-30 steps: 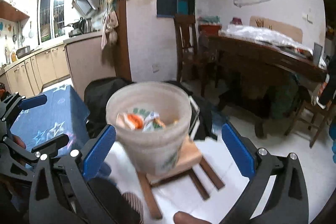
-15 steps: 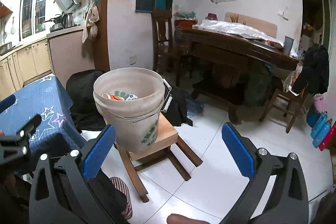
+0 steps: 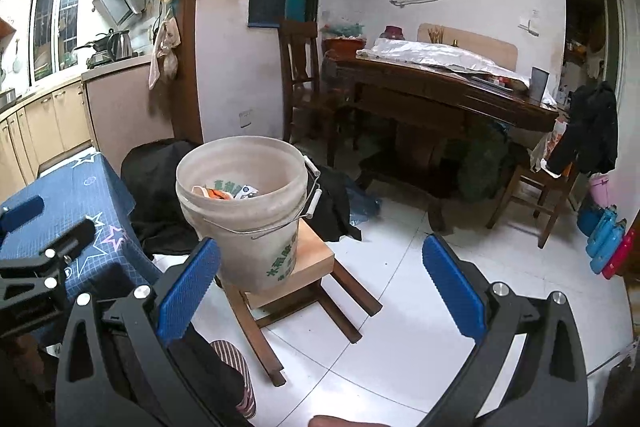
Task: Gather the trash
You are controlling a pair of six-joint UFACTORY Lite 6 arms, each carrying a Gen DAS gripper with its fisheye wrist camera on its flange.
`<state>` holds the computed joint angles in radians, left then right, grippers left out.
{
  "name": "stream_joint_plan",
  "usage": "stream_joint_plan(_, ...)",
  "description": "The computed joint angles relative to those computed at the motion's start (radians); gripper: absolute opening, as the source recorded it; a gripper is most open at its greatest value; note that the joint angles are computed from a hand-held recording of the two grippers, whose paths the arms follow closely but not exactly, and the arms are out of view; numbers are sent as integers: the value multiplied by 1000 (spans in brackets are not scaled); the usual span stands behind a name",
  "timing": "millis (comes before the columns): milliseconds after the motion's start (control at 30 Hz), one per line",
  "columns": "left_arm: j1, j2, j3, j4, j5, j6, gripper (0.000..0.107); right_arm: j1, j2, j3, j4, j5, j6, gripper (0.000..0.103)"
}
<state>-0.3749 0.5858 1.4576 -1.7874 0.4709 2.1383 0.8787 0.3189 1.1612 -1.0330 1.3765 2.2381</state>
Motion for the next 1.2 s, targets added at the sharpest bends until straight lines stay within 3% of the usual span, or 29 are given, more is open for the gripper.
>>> stream_joint_plan(300, -60, 17, -17, -76, -69, 70, 98, -16, 17, 15, 8, -24, -38, 98)
stream_joint_plan(767, -69, 14, -25, -118, -65, 125, 98, -28, 8, 8, 13, -16, -38, 98)
stream_joint_plan(933, -76, -4, -74, -307, -59, 292, 98, -33, 10, 1, 16, -21, -31, 98)
stream_joint_plan(1200, -80, -18, -91, -415, -66, 377, 98, -43, 10, 1, 14, -26, -38, 98)
